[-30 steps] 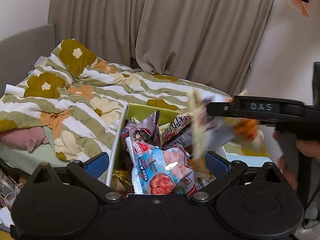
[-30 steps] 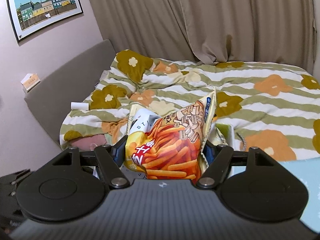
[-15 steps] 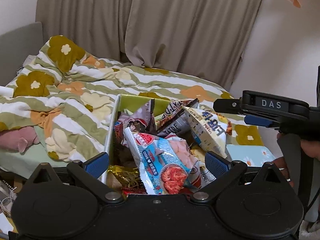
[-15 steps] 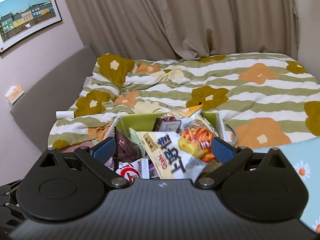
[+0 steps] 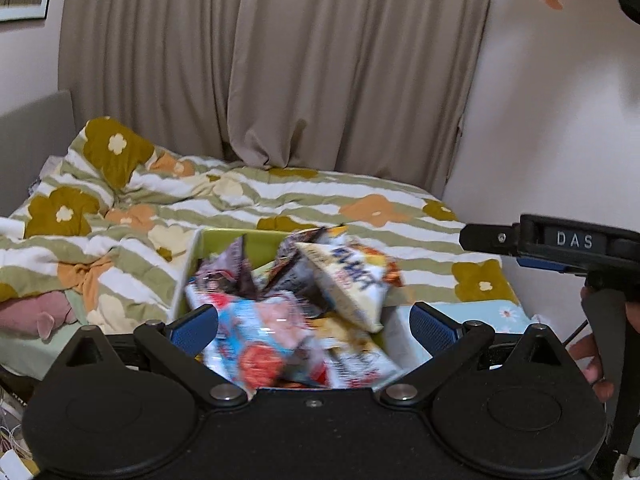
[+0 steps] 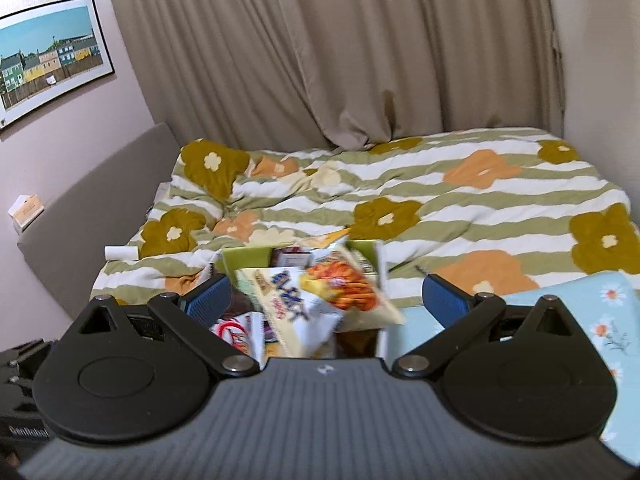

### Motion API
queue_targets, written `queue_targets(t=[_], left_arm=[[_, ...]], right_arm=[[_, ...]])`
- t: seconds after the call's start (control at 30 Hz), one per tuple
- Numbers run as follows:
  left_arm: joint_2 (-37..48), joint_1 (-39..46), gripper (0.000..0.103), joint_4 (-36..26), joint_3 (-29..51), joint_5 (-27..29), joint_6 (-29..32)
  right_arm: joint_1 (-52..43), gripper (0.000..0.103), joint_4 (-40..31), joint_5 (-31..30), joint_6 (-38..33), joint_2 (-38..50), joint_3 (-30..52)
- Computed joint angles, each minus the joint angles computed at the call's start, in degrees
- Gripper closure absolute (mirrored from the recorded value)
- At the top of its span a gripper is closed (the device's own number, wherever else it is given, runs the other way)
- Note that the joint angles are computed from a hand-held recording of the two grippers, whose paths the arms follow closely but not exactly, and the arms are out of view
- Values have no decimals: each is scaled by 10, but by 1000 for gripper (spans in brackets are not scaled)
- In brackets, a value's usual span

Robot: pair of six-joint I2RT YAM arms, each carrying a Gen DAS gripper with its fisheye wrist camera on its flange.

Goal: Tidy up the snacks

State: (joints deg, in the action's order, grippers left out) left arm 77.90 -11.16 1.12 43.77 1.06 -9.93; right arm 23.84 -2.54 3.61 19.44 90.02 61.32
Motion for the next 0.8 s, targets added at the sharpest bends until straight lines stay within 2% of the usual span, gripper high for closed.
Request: queue_targets(t=[0.17, 0.37, 0.53, 0.8], left_arm=[[-20, -102, 0, -3, -5, -82, -47], [-16, -226, 0, -9, 4, -184, -102], [-1, -326, 0, -23, 19, -272, -156], [16, -444, 0, -64, 40, -371, -227]], right_arm=[[-51, 0, -6, -20, -28, -93, -80], [-143, 0, -33, -78, -72, -198, -152], [-230, 0, -74, -132, -127, -278, -195], [-366, 0, -172, -221, -216, -401, -245]])
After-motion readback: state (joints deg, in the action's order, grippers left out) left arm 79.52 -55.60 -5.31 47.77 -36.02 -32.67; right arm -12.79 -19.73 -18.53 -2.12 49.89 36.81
